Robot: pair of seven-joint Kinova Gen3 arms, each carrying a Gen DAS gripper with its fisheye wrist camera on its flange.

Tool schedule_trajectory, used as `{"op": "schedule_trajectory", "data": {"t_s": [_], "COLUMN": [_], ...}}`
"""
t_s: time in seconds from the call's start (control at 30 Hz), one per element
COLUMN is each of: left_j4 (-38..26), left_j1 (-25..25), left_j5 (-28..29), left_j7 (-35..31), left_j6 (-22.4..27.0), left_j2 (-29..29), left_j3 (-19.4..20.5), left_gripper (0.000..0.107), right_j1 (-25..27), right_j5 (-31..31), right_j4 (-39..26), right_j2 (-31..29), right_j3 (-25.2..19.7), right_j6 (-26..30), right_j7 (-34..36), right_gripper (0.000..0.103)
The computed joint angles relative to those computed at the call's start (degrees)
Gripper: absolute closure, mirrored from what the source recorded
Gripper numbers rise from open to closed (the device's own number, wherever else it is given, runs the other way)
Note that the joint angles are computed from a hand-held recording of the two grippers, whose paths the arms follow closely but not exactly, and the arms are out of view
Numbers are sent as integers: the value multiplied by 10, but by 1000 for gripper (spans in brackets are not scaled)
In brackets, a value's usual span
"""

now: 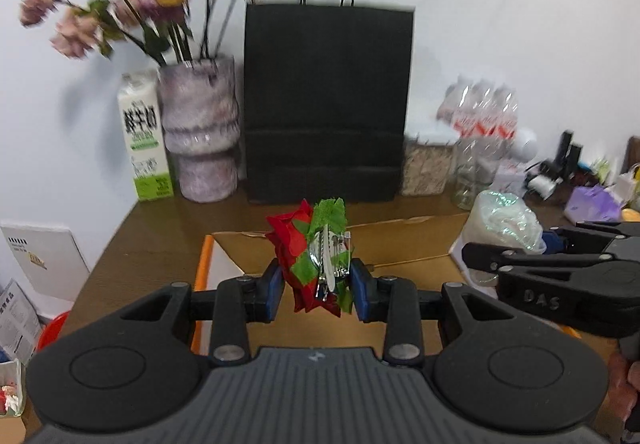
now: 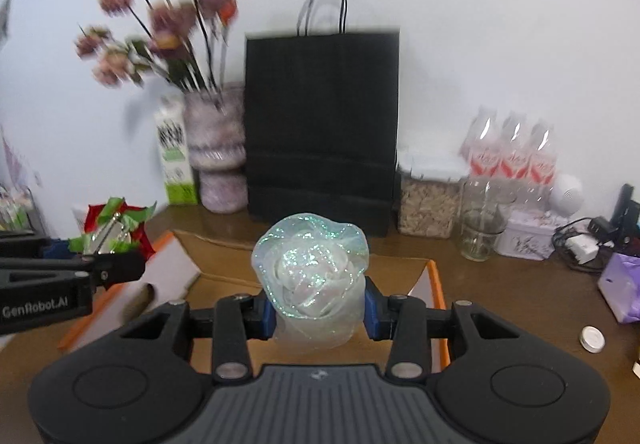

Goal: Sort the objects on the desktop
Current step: 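Carry the bow and plastic bag into the cardboard box and open both grippers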

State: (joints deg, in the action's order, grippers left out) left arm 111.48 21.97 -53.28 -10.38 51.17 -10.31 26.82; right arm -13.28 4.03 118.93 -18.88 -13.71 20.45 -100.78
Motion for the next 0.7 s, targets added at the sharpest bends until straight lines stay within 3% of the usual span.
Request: {"op": "schedule_trajectory", "data": {"t_s": [0.07,0.3,0.4,0.57,0.63,0.7], "left_j4": [-23,-83,-86,-98,-101,-101], "left_j1": [-5,18,21,50,51,55], "left_j5": [14,91,116,127,138,138], "left_j7": [-26,-116,-157,-154,-156,-147], "left_j6": [-3,15,6,34,40,46], "left_j2": [34,116,127,146,149,148], "left_j3": [-19,-95,-111,-140,-148,-152], "left_gripper": [73,73,72,72,69,58], "right_j1": [17,-12,-31,-51,-57,-61], "right_j5": [15,59,27,30,39,50], "right_j4": [-29,-114,-120,-132,-133,-131], "right_j2": [49,171,184,193,192,191], "right_j3": [-17,5,38,49,50,50], "right_j6": [15,108,117,141,146,144], "right_j7": [-14,-39,-1,12,8,-1], "right_gripper": [64,64,64,62,56,47]}}
